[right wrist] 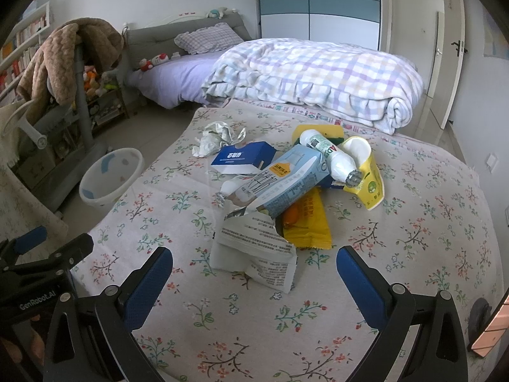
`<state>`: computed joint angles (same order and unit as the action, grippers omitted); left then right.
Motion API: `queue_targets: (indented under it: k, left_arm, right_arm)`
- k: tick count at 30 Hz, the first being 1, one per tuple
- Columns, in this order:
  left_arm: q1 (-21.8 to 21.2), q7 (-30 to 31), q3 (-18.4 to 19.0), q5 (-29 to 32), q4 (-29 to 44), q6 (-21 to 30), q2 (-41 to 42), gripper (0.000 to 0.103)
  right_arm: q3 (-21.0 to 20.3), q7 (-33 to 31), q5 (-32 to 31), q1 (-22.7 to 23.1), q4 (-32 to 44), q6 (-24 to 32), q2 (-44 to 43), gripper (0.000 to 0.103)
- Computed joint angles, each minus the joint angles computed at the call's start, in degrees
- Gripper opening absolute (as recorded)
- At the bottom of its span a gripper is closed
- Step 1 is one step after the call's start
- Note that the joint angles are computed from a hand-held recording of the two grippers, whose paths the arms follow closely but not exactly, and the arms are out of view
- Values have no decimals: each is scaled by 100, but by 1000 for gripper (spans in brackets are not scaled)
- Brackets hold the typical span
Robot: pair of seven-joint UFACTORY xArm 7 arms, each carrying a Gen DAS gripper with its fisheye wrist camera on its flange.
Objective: Collect trash
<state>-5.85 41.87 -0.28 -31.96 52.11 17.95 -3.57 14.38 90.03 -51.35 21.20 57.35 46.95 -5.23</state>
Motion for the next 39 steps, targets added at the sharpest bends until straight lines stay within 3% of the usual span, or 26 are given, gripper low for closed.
queue_targets:
  k: [7, 17, 21, 26, 29, 35, 39]
  left_arm:
    - [-7, -1, -14, 33, -51, -116, 17, 102]
    - [22, 270, -14, 5, 362, 522, 58, 102]
    - [71, 405, -27, -21, 750, 929, 192, 102]
    - [146, -33, -136, 497, 1268, 984, 499, 102]
    - [214, 32, -211, 492, 1764, 1425, 798, 102]
    - [252, 5, -427, 605, 2643, 2175, 1365, 102]
    - [195, -231, -543, 757, 3071, 2356, 1721, 102]
  right_arm:
    - [-10, -104, 128, -5, 0, 29, -31, 103]
    - [-102, -757, 840, -117, 32, -112, -229, 103]
    - [-266, -1211, 1485, -337, -157, -466, -506, 103]
    - [-324, -1669, 1833, -746, -261, -404, -850, 103]
    - [-358, -1881, 2000, -983, -274, -410, -944, 103]
    - [-551, -2406, 2361, -1368, -187, -621, -768, 103]
    - [-769, -2708, 2732, -1561, -91, -888, -504, 103]
